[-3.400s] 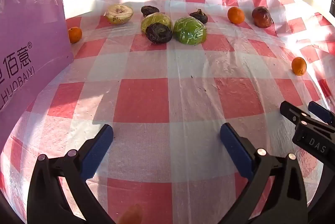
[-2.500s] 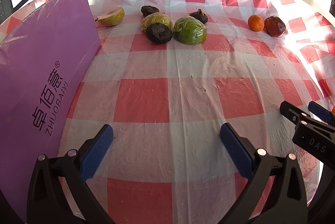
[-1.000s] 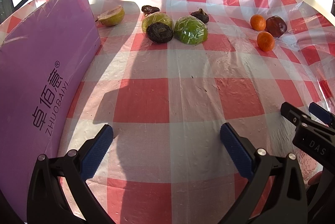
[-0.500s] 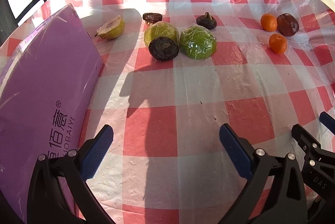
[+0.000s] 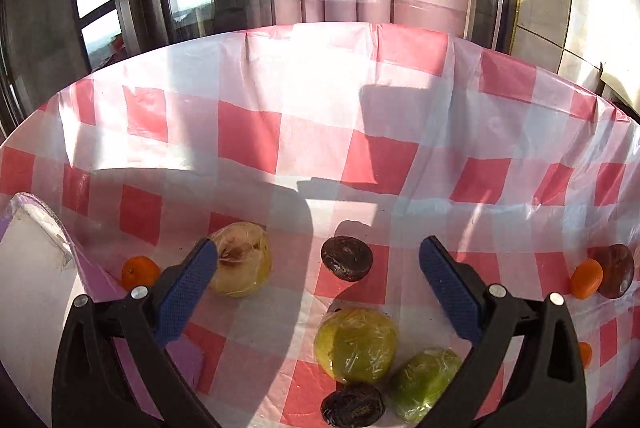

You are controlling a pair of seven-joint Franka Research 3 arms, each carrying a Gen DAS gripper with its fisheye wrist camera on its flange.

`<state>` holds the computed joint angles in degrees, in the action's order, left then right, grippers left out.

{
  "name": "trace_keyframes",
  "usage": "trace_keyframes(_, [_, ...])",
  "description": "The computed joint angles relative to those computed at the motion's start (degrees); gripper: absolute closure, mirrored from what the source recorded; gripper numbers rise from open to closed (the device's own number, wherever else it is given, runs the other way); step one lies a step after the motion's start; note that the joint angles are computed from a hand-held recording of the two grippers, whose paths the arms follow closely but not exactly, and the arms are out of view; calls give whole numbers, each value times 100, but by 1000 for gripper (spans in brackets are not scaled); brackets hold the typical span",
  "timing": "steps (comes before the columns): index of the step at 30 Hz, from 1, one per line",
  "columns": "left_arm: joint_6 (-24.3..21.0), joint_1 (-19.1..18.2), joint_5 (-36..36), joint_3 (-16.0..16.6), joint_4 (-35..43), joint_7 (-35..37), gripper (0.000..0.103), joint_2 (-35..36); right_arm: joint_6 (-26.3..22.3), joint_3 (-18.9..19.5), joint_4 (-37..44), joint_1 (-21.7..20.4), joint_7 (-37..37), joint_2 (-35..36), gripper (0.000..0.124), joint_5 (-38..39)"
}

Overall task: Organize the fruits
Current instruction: 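Grasp the dark dried fig with the left gripper while the right gripper grasps an orange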

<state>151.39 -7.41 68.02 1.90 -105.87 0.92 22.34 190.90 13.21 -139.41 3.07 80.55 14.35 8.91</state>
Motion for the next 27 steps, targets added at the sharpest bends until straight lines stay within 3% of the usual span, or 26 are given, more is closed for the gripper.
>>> trace_keyframes(5, [-662,13,-393,102,514,421,2,371,6,155,-23,-172,12,-12,36,-102])
trace_keyframes(8, [-1139,-38,-452,196,522,73,2,308,7,418,-35,-484,34,3,36,-285])
trace_keyframes(13, [-1277,130,-573,122,188,-170,2,11,10,467,-43,-554,102,4,36,-396])
trace_keyframes(16, [-1755,61,-420,70,-315,-515,4,-375,-18,503,-13,-597,105,22,36,-455])
trace_keyframes(20, [-1370,246,234,-156,-1350,-615,4,-1104,-113,870,56,-1002,21,87,36,-642])
trace_keyframes(23, [-1458,370,185,-354,-1687,-515,3,-1337,-265,1012,144,-1141,-110,121,37,-674])
trace_keyframes(25, [-1028,453,441,-434,-1911,-628,2,-1516,-817,987,405,-1080,-262,122,37,-583])
trace_keyframes(26, [-603,521,510,-468,-1947,-511,2,-1530,-990,956,557,-1028,-299,162,37,-515])
trace_keyframes(27, [-476,525,518,-521,-1943,-388,2,-1520,-954,883,656,-931,-285,209,37,-431])
